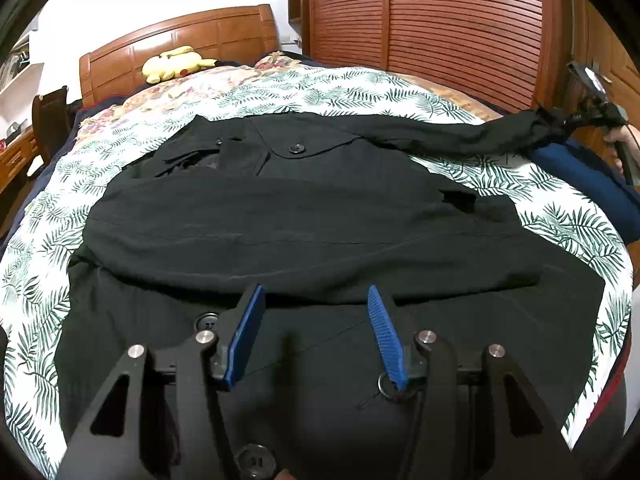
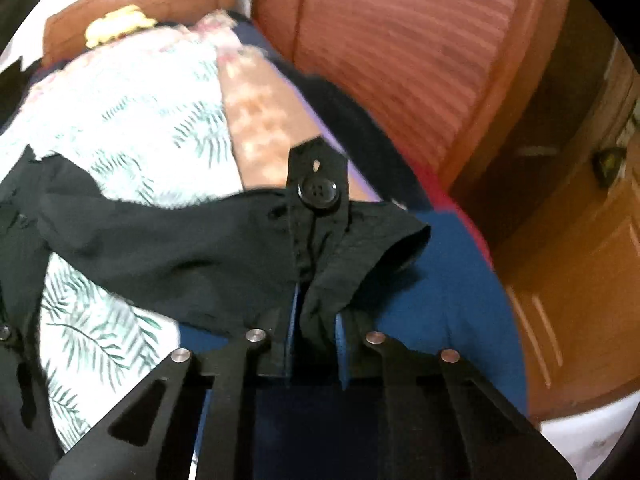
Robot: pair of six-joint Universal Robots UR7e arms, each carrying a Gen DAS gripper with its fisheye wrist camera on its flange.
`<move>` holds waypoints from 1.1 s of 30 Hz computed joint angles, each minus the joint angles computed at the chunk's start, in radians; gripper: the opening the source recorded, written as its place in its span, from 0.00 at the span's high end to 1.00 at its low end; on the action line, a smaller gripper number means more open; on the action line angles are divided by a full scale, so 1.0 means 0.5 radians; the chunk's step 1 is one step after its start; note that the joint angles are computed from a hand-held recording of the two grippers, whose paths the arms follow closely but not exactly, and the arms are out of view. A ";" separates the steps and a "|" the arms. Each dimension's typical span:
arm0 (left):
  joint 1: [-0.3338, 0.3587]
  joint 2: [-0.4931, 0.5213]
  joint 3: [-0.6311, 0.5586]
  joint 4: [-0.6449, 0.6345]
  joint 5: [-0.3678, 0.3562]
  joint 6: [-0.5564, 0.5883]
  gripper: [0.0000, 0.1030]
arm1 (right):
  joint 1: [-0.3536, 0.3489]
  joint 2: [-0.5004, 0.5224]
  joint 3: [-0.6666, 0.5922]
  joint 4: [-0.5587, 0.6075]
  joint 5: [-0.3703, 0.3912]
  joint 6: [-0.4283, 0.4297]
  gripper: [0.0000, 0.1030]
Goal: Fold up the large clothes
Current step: 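Lift the sleeve with the right tool and lay it across the coat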
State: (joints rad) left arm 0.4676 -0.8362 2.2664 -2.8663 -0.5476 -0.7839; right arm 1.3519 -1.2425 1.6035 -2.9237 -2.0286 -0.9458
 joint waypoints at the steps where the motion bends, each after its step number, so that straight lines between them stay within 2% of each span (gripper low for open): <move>1: -0.008 -0.009 0.007 0.001 0.003 -0.005 0.49 | 0.020 -0.035 0.039 -0.038 0.051 -0.018 0.89; 4: -0.029 -0.037 0.031 -0.028 0.005 0.005 0.49 | 0.087 -0.117 0.133 -0.093 0.165 -0.067 0.89; 9: -0.082 -0.109 0.081 0.007 0.057 -0.052 0.49 | 0.296 -0.208 0.304 -0.159 0.273 -0.152 0.90; 15: -0.176 -0.263 0.180 0.185 0.127 -0.221 0.49 | 0.544 -0.146 0.411 -0.214 0.279 -0.227 0.91; 24: -0.383 -0.664 0.350 0.898 0.230 -0.834 0.49 | 0.850 -0.011 0.556 -0.326 0.244 -0.242 0.91; 33: -0.596 -1.040 0.423 1.821 0.192 -1.540 0.49 | 1.133 -0.027 0.757 -0.292 0.371 -0.170 0.91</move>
State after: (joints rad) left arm 0.1698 -1.3563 2.4779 -1.9560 -0.4514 -1.5536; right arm 1.9185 -1.2559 1.9821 -3.0695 -1.8432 -1.0306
